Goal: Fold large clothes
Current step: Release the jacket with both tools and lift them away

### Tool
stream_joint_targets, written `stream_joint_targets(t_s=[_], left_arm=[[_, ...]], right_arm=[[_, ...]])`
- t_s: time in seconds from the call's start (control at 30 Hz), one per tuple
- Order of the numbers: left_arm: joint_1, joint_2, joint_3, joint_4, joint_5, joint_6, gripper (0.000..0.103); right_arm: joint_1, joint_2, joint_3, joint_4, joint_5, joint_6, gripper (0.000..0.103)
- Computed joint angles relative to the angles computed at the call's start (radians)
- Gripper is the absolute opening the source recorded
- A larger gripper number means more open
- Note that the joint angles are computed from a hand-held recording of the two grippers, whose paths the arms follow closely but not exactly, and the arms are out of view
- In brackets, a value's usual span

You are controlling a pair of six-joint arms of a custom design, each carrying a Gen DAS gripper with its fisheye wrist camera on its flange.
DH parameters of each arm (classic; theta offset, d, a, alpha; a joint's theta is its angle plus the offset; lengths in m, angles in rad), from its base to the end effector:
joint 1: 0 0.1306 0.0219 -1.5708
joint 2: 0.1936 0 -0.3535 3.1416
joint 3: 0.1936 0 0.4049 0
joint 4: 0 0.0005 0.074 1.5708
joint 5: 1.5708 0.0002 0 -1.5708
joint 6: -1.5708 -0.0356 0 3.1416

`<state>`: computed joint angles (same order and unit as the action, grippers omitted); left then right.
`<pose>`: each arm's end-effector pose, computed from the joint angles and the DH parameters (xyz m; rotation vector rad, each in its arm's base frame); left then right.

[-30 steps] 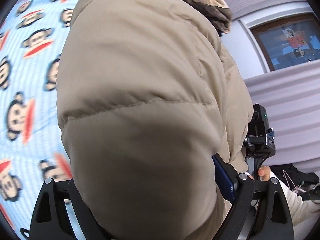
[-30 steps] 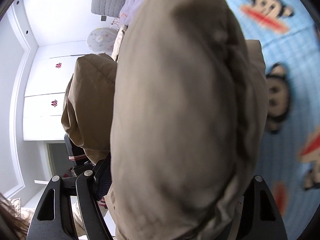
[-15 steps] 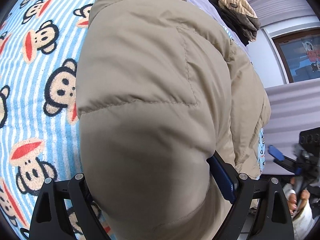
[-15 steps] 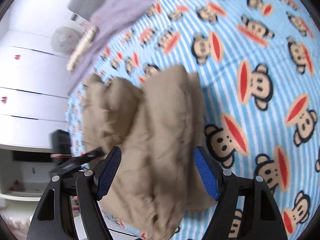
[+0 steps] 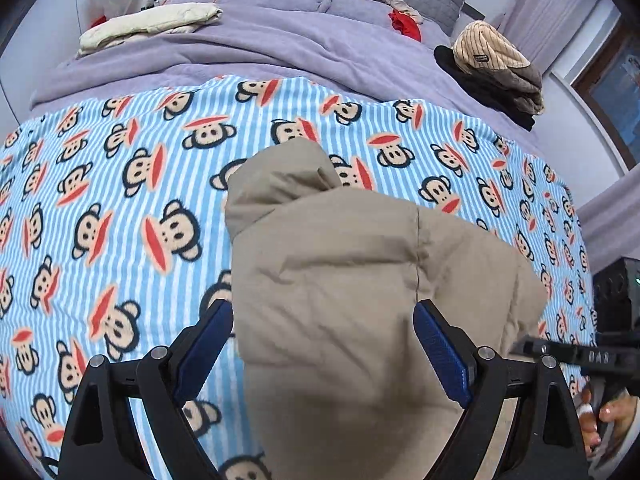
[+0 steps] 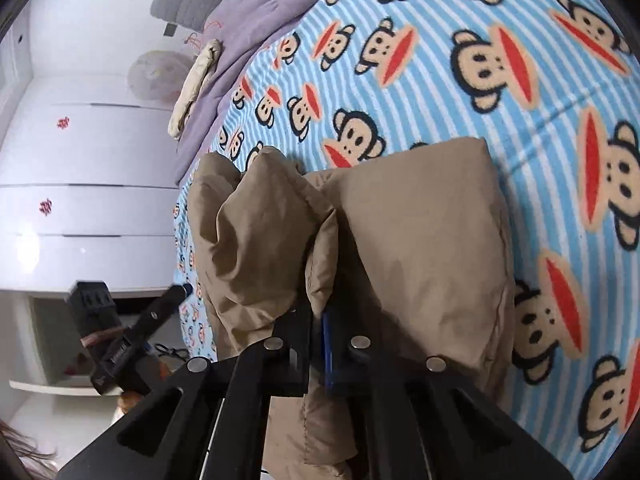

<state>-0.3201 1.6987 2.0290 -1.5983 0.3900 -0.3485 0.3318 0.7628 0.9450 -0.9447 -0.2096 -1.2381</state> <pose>0.5160 -0.1859 0.4952 0.9932 2.6035 -0.5440 0.2765 0.1026 0.4175 1.0110 2.3375 0.9584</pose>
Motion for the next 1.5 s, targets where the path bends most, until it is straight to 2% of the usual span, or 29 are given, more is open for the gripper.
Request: stream_joint_targets(t_s=[0.1,0.13,0.27,0.4,0.53,0.6,0.67,0.73,0.9,1.17,1.23,1.37,1.5], left_arm=[[-0.063,0.073,0.069,-0.02,-0.058,0.029,0.092],[-0.089,0.071,0.049,-0.008,-0.089,0.034,0.092],[-0.17,-0.003,-0.103,0.113,-0.209,-0.024,0.093],[-0.187,-0.029,-0.144,0.142,-0.248,-0.061,0.093],[-0.168,-0.007,-0.102,0.105,-0.239,-0.052,0.093],[-0.159,-0.002,-0.086,0.09,-0.233,-0.049,0.093],[-0.152,-0.005,-0.081,0.08,-0.233,-0.051,0.093],[-0.148,-0.014,-0.08,0.071,-0.234,-0.055,0.093],[-0.119,-0.066,-0.095,0.01,-0.199,-0.084,0.093],[-0.017,-0.227,-0.189,-0.059,-0.103,-0.14,0.093],[0.012,-0.257,-0.206,-0.075,-0.077,-0.137,0.098],[0.062,-0.316,-0.244,-0.058,-0.04,-0.124,0.101],[0.082,-0.341,-0.258,-0.031,-0.06,-0.111,0.103]], right_arm=[[0.035,0.104,0.117,-0.204,0.083,0.14,0.005],[0.049,0.107,0.115,-0.246,0.097,0.146,0.005],[0.074,0.038,0.008,-0.264,0.102,0.048,0.004],[0.089,-0.04,-0.069,-0.23,0.101,-0.075,0.004],[0.143,-0.102,-0.047,-0.269,0.155,-0.15,0.004],[0.202,-0.13,-0.02,-0.282,0.226,-0.193,0.004],[0.262,-0.125,0.022,-0.283,0.307,-0.195,0.004],[0.296,-0.087,0.067,-0.284,0.338,-0.158,0.004],[0.304,0.048,0.125,-0.339,0.267,-0.07,0.004],[0.333,0.038,0.104,-0.358,0.257,-0.134,0.004],[0.332,0.044,0.108,-0.364,0.253,-0.131,0.004],[0.339,0.058,0.117,-0.376,0.253,-0.139,0.004],[0.341,0.063,0.115,-0.382,0.242,-0.148,0.004]])
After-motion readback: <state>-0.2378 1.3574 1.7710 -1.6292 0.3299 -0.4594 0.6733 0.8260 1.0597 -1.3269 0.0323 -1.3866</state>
